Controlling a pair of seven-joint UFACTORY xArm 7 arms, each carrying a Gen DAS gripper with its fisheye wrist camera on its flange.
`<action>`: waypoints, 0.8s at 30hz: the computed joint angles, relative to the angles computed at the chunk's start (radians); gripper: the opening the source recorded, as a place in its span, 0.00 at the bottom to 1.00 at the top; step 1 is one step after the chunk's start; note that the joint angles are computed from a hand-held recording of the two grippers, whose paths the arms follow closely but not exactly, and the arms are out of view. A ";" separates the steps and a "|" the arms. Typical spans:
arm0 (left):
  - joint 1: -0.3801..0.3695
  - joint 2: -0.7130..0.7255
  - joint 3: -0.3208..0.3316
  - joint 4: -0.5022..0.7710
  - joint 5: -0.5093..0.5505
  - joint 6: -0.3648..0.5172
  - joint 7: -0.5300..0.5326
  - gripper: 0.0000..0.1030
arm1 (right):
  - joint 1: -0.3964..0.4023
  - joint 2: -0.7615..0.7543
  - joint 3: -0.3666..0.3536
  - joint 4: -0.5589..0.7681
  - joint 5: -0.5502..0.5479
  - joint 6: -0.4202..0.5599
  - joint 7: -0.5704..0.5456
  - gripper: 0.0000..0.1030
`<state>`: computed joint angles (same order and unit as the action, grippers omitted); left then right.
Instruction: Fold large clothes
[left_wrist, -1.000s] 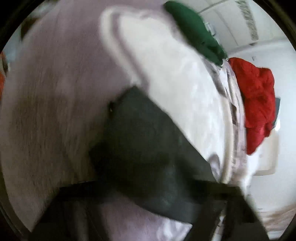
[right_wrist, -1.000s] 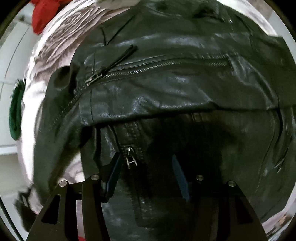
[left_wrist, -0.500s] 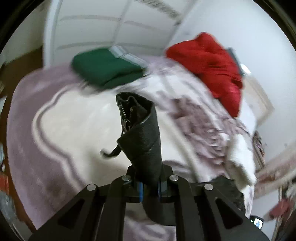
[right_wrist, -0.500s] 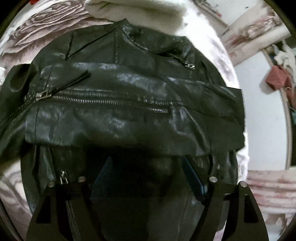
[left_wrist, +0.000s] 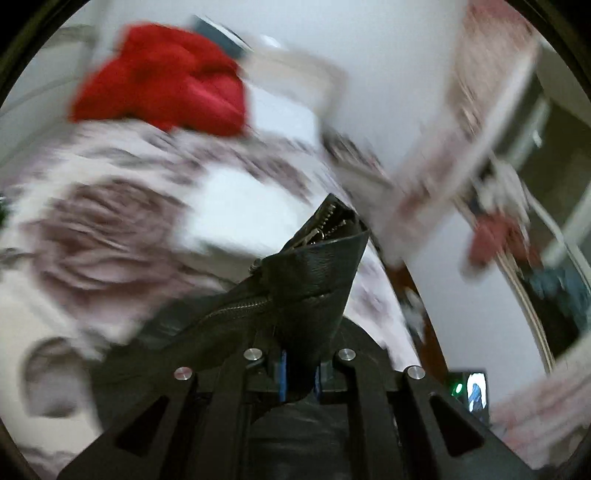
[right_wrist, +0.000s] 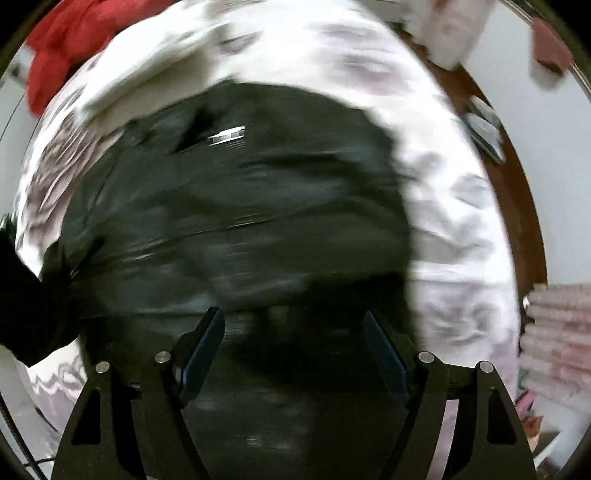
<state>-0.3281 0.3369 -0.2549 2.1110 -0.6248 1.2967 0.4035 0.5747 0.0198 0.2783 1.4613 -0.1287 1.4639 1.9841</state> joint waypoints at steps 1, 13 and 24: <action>-0.028 -0.009 -0.011 -0.033 0.015 -0.001 -0.001 0.06 | -0.001 -0.059 -0.001 -0.065 0.019 -0.007 0.022 0.77; -0.228 -0.011 -0.011 -0.106 0.296 0.105 -0.127 0.75 | -0.132 -0.558 0.084 -0.565 0.107 -0.342 0.123 0.77; -0.102 -0.048 0.128 -0.230 0.627 -0.087 -0.279 0.85 | -0.199 -0.371 0.005 -0.649 0.160 -0.805 -0.078 0.77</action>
